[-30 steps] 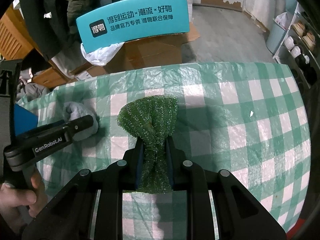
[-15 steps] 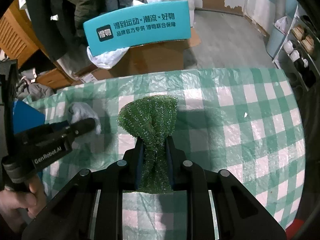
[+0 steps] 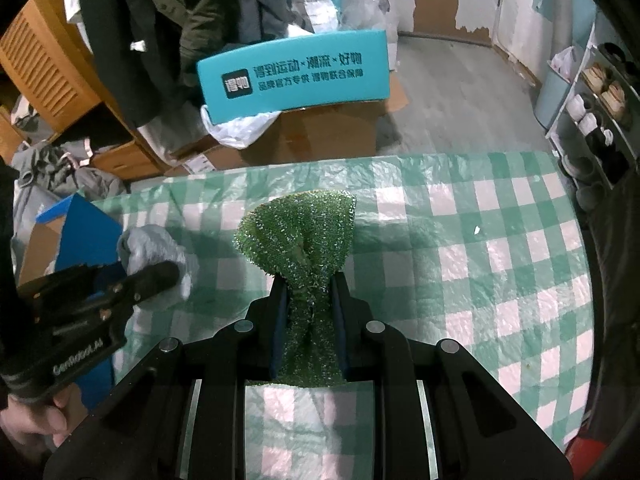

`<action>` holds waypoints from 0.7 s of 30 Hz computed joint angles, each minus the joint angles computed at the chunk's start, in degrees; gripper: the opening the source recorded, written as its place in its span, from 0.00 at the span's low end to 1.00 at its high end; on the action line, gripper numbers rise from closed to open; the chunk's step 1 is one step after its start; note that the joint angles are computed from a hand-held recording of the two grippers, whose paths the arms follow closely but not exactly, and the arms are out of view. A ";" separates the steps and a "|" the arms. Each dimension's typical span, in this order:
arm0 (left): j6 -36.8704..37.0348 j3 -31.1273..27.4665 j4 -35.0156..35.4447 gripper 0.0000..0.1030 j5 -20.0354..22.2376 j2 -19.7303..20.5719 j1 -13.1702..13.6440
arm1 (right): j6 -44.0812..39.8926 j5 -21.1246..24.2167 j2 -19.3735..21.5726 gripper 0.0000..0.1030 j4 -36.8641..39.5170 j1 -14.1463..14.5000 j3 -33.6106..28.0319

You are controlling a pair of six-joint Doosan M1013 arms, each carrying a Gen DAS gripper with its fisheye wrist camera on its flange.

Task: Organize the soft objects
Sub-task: 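Lift the grey sock and green cloth and carry both toward the box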

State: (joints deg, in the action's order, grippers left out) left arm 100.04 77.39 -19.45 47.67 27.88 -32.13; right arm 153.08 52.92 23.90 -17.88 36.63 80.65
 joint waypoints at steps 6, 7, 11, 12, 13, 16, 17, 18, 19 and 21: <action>-0.53 2.91 0.51 0.23 -1.47 -3.17 -0.05 | 0.34 0.74 -0.75 0.18 -1.05 1.26 -0.54; -0.81 3.39 1.04 0.23 -1.83 -3.68 -0.08 | 0.49 0.76 -0.87 0.18 -1.26 1.45 -0.54; -2.07 4.81 2.75 0.23 -2.27 -5.30 -0.08 | 0.62 0.68 -1.32 0.18 -1.56 2.21 -0.77; -2.34 5.09 3.04 0.23 -2.23 -5.62 -0.02 | 0.65 0.69 -1.40 0.18 -1.72 2.44 -0.88; -2.55 5.49 3.17 0.23 -2.23 -6.05 0.09 | 0.62 0.68 -1.46 0.18 -1.76 2.60 -0.97; -2.90 6.40 3.71 0.23 -2.61 -7.00 0.13 | 0.53 0.10 -1.74 0.18 -1.88 3.19 -1.11; -2.91 6.87 3.88 0.23 -2.80 -7.48 0.17 | 0.42 0.09 -1.73 0.18 -1.92 3.37 -1.28; -2.86 7.21 3.98 0.23 -2.97 -7.80 0.20 | 0.19 0.12 -1.67 0.18 -1.94 3.58 -1.55; -2.96 7.59 4.23 0.23 -3.19 -8.13 0.18 | 0.08 0.07 -1.69 0.18 -1.95 3.72 -1.64; -3.03 8.37 4.56 0.23 -3.70 -8.89 0.26 | -0.18 -0.09 -1.60 0.18 -1.96 3.96 -1.97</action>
